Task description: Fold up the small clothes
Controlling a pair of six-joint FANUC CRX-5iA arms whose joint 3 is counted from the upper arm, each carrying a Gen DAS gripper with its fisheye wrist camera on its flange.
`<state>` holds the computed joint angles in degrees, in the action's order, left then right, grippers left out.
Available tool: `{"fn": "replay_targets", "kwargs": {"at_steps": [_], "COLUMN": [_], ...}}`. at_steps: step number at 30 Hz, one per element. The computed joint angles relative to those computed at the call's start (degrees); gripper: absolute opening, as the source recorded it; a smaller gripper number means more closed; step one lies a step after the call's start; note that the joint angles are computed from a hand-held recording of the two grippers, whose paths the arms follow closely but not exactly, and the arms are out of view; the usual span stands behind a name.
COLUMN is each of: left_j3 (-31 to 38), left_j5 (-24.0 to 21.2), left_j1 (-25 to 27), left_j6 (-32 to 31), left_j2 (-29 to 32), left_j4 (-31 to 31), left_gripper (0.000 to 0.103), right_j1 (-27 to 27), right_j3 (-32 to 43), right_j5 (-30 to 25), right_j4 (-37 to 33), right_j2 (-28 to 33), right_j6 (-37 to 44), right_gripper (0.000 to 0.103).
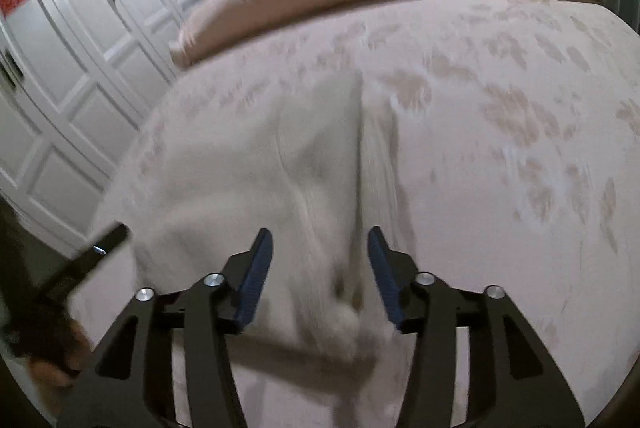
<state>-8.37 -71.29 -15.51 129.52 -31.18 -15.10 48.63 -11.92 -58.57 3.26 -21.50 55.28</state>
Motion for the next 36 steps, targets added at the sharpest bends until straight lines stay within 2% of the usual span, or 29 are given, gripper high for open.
{"fn": "replay_targets", "kwargs": {"at_steps": [3, 4, 5, 7, 10, 12, 13, 15, 16, 18, 20, 22, 23, 28, 31, 36], "left_j3": [-1.9, -3.5, -4.2, -4.2, -4.4, -4.5, -4.7, -5.7, -5.4, -3.3, -0.8, 0.8, 1.2, 4.1, 4.9, 5.6], "left_j5": [-0.7, 0.3, 0.4, 0.0, -0.4, -0.6, -0.8, -0.5, -0.9, -3.1, -6.5, -9.4, -10.3, -16.3, -19.1, -23.8], "left_j1": [-1.1, 0.5, 0.4, -0.8, -1.6, -1.0, -0.1, 1.7, 1.2, -2.5, -6.7, -9.5, -10.5, -18.5, -21.8, -28.0], "left_j6": [-0.2, -1.6, -1.4, -0.7, -0.3, -0.3, -0.8, -1.6, -0.6, 1.9, 4.2, 6.1, 6.9, 13.3, 15.5, 19.2], "left_j2": [-0.1, -0.1, -0.1, 0.3, 0.8, 1.5, 2.3, 2.4, 2.5, 3.1, 4.0, 4.9, 5.1, 6.1, 6.7, 8.4], "left_j4": [1.3, 2.8, 3.0, 1.6, 0.1, 0.3, 1.3, 3.7, 3.2, -0.9, -4.8, -6.7, -7.4, -13.1, -14.5, -17.5], "left_gripper": [0.051, 0.051, 0.051, 0.051, 0.055, 0.056, 0.058, 0.058, 0.058, 0.058, 0.058, 0.058, 0.058, 0.067, 0.067, 0.068], "right_j1": [0.8, 1.5, 0.6, 0.2, 2.1, 0.8, 0.6, -0.1, 0.6, 2.0, 5.7, 10.4, 11.5, 19.2, 24.2, 32.2], "right_j3": [-2.4, -2.7, -1.5, -0.6, -1.2, -1.2, -1.1, -3.6, -4.5, -2.9, -4.4, -6.2, -6.9, -11.4, -14.0, -18.1], "right_j5": [0.1, 0.7, 0.9, 4.1, 7.3, 5.1, 2.1, 2.4, 3.3, 0.8, -0.5, -3.7, -4.5, -11.0, -16.3, -22.2], "right_j4": [0.5, 1.3, -1.0, -1.4, 4.4, 3.9, 4.4, 2.3, 3.4, 4.7, 11.0, 17.5, 18.9, 26.5, 29.2, 31.5], "right_j2": [0.4, -0.1, 0.0, -2.4, -4.2, -1.8, 0.7, 2.1, 0.8, -0.6, -3.4, -6.1, -6.8, -11.5, -13.3, -16.6], "right_j6": [-1.9, -2.6, -0.9, -0.5, -3.0, -2.7, -2.5, -2.3, -4.0, -7.7, -13.8, -18.6, -19.7, -28.2, -32.3, -39.0], "right_gripper": [0.051, 0.03, 0.018, 0.015, 0.014, 0.014, 0.015, 0.015, 0.018, 0.026, 0.04, 0.046, 0.052, 0.07, 0.071, 0.075]}}
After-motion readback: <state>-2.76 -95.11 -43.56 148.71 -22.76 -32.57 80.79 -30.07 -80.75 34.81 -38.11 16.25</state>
